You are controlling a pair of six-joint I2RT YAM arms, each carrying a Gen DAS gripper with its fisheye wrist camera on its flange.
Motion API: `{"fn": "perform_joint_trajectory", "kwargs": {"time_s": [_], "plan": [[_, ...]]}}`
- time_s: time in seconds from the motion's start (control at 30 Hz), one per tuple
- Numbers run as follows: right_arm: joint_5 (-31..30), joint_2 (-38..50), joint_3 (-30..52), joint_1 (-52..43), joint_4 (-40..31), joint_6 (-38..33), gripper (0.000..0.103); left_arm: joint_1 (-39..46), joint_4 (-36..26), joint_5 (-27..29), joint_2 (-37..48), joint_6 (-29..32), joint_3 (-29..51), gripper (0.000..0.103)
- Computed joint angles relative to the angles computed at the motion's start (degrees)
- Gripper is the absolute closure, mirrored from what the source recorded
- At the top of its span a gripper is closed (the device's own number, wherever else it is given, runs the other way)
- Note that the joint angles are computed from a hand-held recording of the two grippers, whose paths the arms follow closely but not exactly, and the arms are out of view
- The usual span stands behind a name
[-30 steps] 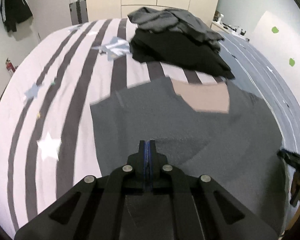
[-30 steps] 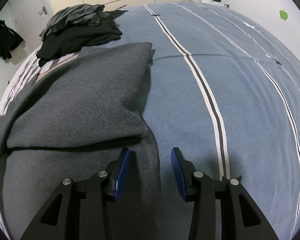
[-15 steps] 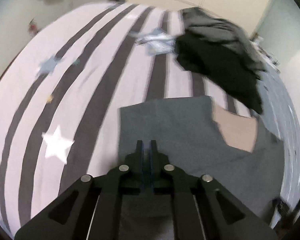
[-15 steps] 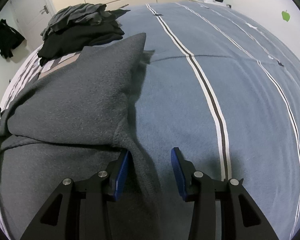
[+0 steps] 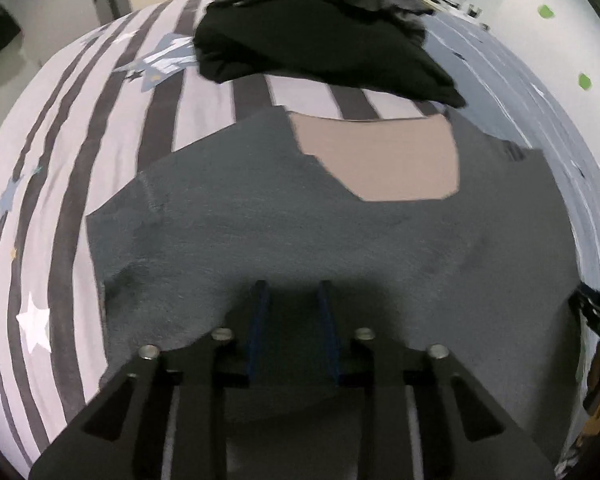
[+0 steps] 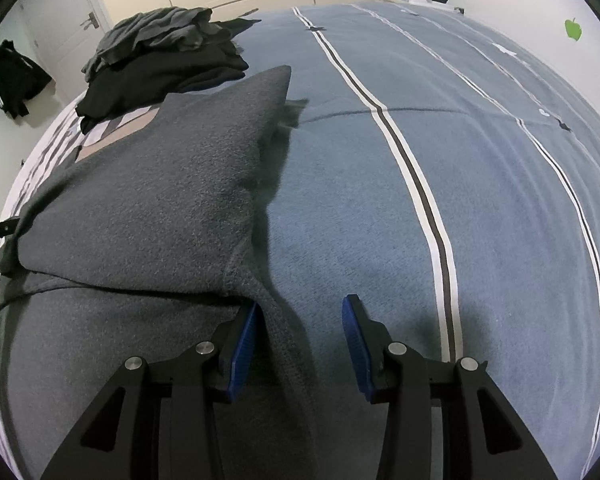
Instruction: Fold clothes
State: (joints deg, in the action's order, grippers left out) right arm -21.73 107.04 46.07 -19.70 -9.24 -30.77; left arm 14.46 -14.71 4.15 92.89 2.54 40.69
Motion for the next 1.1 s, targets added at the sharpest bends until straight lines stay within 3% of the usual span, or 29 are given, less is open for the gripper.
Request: {"fn": "perform_joint_trajectory", "kwargs": {"time_s": [0.17, 0.37, 0.4, 0.43, 0.5, 0.53, 0.67, 0.7, 0.73, 0.8, 0.97, 1.1], "plan": [[-0.17, 0.21, -0.32, -0.22, 0.6, -0.24, 0.064, 0.62, 0.85, -0.49, 1.83, 1.73, 0.57, 0.103], [-0.04, 0.22, -0.3, -0.03, 0.59, 0.43, 0.064, 4.91, -1.96, 4.04, -0.17, 1.6, 2.64, 0.1], [-0.07, 0.21, -0.33, -0.04, 0.6, 0.49, 0.064, 5.49, -2.54, 4.6, -0.44, 2.03, 2.74, 0.086], [-0.12, 0.19, -0.36, -0.06, 0.61, 0.57, 0.064, 6.06, -3.13, 5.16, -0.71, 2.46, 2.85, 0.063], [-0.17, 0.24, -0.36, -0.04, 0.69, 0.8, 0.064, 7.05, -3.0, 6.12, -0.99, 2.93, 1.84, 0.045], [-0.17, 0.27, -0.38, -0.01, 0.78, 0.9, 0.063, 7.55, -2.91, 6.6, -1.11, 3.17, 1.32, 0.044], [-0.1, 0.18, -0.68, 0.11, 1.27, 1.24, 0.063, 6.38, -0.62, 4.45, -0.28, 4.69, -1.04, 0.045], [-0.07, 0.1, -0.79, 0.14, 1.4, 1.24, 0.063, 5.59, 0.33, 3.4, -0.08, 5.08, -1.64, 0.055], [-0.03, 0.04, -0.92, 0.17, 1.55, 1.23, 0.063, 4.74, 1.3, 2.3, 0.14, 5.45, -2.23, 0.077], [-0.06, 0.03, -0.94, 0.13, 1.59, 1.07, 0.063, 3.86, 2.55, 1.16, 0.3, 5.55, -2.99, 0.099], [-0.18, 0.11, -0.73, -0.01, 1.41, 0.65, 0.063, 6.13, 1.84, 3.56, -4.39, 2.97, -2.82, 0.099], [-0.11, 0.14, -0.57, -0.01, 1.17, 0.67, 0.063, 9.34, -2.75, 7.34, -5.42, 1.55, 2.94, 0.099]]}}
